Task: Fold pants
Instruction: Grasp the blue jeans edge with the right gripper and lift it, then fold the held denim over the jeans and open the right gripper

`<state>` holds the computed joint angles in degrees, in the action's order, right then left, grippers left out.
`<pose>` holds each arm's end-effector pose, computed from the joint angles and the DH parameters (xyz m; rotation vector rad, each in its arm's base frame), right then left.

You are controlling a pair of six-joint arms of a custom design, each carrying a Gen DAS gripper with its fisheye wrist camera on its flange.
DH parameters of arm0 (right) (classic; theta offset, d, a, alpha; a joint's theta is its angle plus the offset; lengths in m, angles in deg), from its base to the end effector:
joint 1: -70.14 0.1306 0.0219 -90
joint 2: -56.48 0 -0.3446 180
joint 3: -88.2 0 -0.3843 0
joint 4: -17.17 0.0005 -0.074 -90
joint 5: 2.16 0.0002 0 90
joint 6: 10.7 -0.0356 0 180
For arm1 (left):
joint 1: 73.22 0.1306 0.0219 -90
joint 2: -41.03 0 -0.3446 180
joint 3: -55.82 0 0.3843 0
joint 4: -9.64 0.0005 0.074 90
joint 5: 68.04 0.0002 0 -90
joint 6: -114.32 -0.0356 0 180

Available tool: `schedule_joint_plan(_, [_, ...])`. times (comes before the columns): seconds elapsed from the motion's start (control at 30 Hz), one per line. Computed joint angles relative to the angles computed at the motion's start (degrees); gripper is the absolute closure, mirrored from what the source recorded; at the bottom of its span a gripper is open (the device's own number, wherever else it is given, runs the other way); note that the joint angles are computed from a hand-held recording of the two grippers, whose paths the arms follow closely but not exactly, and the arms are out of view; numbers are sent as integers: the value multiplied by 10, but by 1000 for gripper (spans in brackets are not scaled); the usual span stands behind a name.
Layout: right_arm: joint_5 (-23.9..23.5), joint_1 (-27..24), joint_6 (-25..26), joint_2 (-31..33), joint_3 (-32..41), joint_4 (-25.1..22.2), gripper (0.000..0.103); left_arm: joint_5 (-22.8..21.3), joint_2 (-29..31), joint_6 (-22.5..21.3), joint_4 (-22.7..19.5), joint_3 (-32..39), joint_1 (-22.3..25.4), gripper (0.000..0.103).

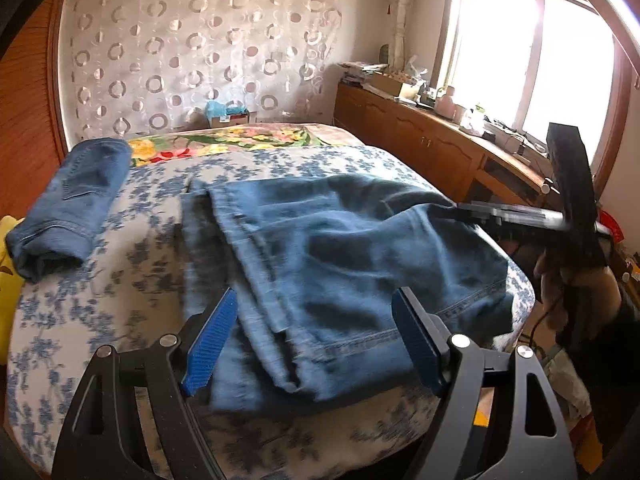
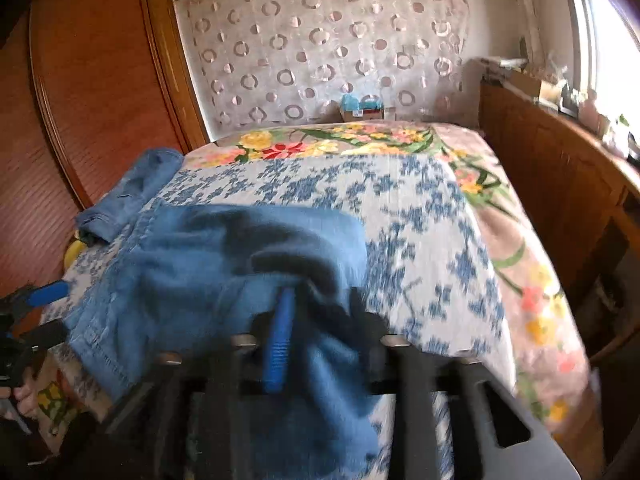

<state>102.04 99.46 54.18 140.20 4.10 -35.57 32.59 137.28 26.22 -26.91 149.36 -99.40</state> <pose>0.3900 0.2085 0.4835 0.0467 2.2622 0.2255 0.4703 -0.2391 0.3859 0.5785 2.2106 -0.4686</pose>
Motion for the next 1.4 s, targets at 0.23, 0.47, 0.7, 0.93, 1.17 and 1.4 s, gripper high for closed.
schedule_joint_plan(0.23, [45, 15, -8, -2, 2, -71, 42, -32, 26, -1, -10, 27, -41, 23])
schedule_joint_plan(0.47, [-5, 1, -29, -12, -33, -32, 41, -47, 55, -5, -34, 45, -56, 23])
schedule_joint_plan(0.7, [-15, -1, -33, -59, -92, 18, 41, -73, 64, -17, -41, 41, -63, 23])
schedule_joint_plan(0.93, [-51, -6, -41, -73, -119, 44, 58, -68, 55, -13, -28, 23, -63, 23])
schedule_joint_plan(1.17, [-47, -1, -49, -88, -128, 70, 89, -57, 50, -14, -25, 16, -59, 23])
schedule_joint_plan(1.4, [-28, 20, -20, -113, -126, 101, 92, -25, 17, -2, -22, -8, -36, 23])
